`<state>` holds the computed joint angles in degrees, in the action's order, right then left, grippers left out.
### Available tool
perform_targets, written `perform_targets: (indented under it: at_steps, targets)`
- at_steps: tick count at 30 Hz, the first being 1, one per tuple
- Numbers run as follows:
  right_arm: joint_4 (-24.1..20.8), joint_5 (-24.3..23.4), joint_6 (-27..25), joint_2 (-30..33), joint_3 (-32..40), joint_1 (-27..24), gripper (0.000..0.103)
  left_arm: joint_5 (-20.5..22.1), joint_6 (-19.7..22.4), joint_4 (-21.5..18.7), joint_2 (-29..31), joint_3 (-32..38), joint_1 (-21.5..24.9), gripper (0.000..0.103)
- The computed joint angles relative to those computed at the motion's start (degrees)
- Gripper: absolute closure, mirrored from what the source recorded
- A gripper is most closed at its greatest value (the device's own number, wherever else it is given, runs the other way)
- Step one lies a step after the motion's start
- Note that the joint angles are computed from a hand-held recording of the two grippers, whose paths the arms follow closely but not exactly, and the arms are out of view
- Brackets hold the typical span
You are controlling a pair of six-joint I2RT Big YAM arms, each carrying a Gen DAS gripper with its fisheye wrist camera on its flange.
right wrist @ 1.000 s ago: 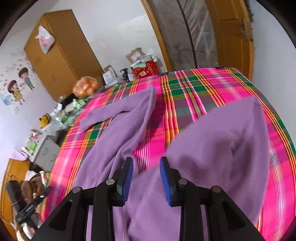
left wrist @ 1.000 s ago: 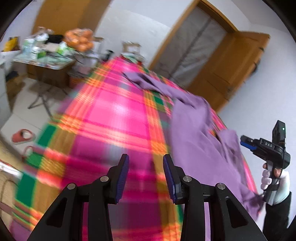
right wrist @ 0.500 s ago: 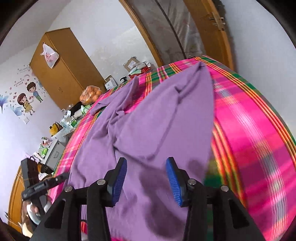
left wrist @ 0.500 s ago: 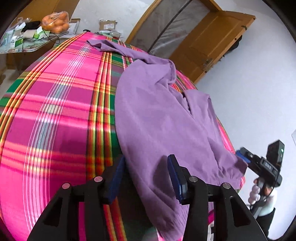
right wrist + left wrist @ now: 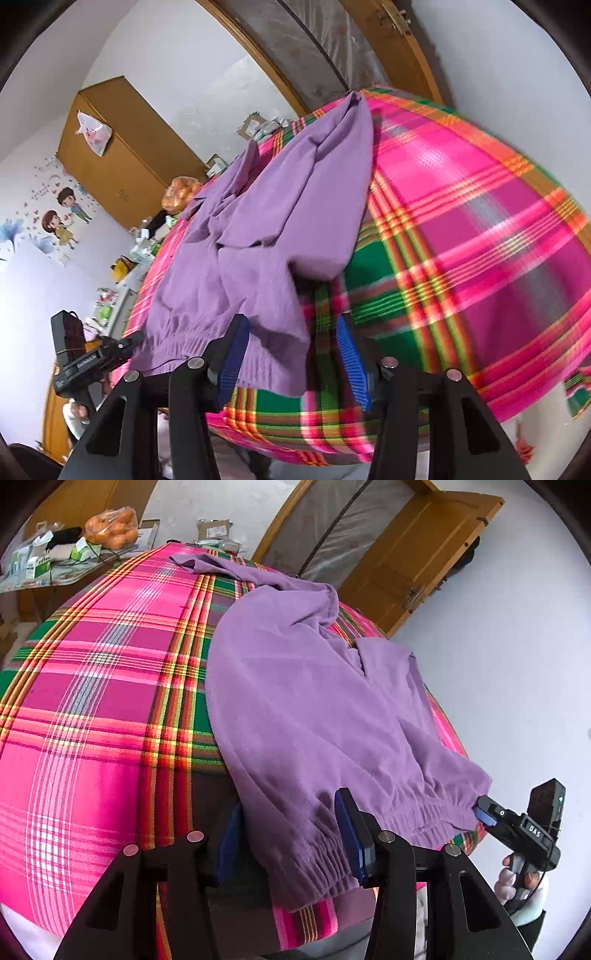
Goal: Fold clothes
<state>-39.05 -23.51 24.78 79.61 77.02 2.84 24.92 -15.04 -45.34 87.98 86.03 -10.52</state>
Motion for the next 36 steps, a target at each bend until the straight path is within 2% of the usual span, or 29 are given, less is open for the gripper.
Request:
perform_targets:
  at_steps: [1, 2, 3, 4, 5, 11, 16, 21, 27, 32, 36]
  targets:
    - [-0.2, -0.7, -0.3, 0.3, 0.1, 0.2, 0.054, -0.3, 0.4, -0.1, -0.1, -0.1, -0.1, 0.053]
    - [-0.3, -1.1, -0.6, 0.6, 0.3, 0.5, 0.062, -0.4, 0.8, -0.3, -0.2, -0.2, -0.2, 0.065]
    - [-0.5, -1.3, -1.0, 0.7, 0.5, 0.8, 0.072, -0.6, 1.2, -0.8, 0.1, 0.1, -0.3, 0.093]
    - [-0.7, -1.5, -1.4, 0.9, 0.7, 1.1, 0.087, -1.0, 1.4, -1.4, 0.4, 0.5, -0.3, 0.099]
    - [-0.9, -1.7, -1.8, 1.1, 0.9, 1.4, 0.091, -0.9, 1.3, -1.0, 0.4, 0.3, -0.2, 0.097]
    - [0.3, -5.7, -4.2, 1.2, 1.6, 3.5, 0.093, -2.5, -0.3, 3.8, -1.0, 0.2, 2.1, 0.099]
    - [0.0, -10.3, -6.0, 4.7, 5.5, 7.3, 0.093, -4.8, -1.8, 5.6, 1.0, 5.1, 6.2, 0.099]
    - [-1.2, -14.5, -7.3, 11.5, 12.9, 11.6, 0.093, -6.7, -2.2, 3.4, 6.3, 13.2, 9.6, 0.099]
    - [-4.9, -17.8, -10.7, 19.5, 23.9, 16.2, 0.093, -8.8, -2.1, -0.2, 14.4, 25.9, 12.7, 0.099]
    - [-7.4, -18.5, -12.6, 26.4, 35.0, 19.3, 0.093, -10.5, -1.0, -2.6, 21.0, 37.8, 14.1, 0.099]
    - [-9.1, -18.2, -12.4, 31.8, 42.6, 21.2, 0.093, -11.4, 1.3, -4.9, 26.4, 46.4, 14.6, 0.099]
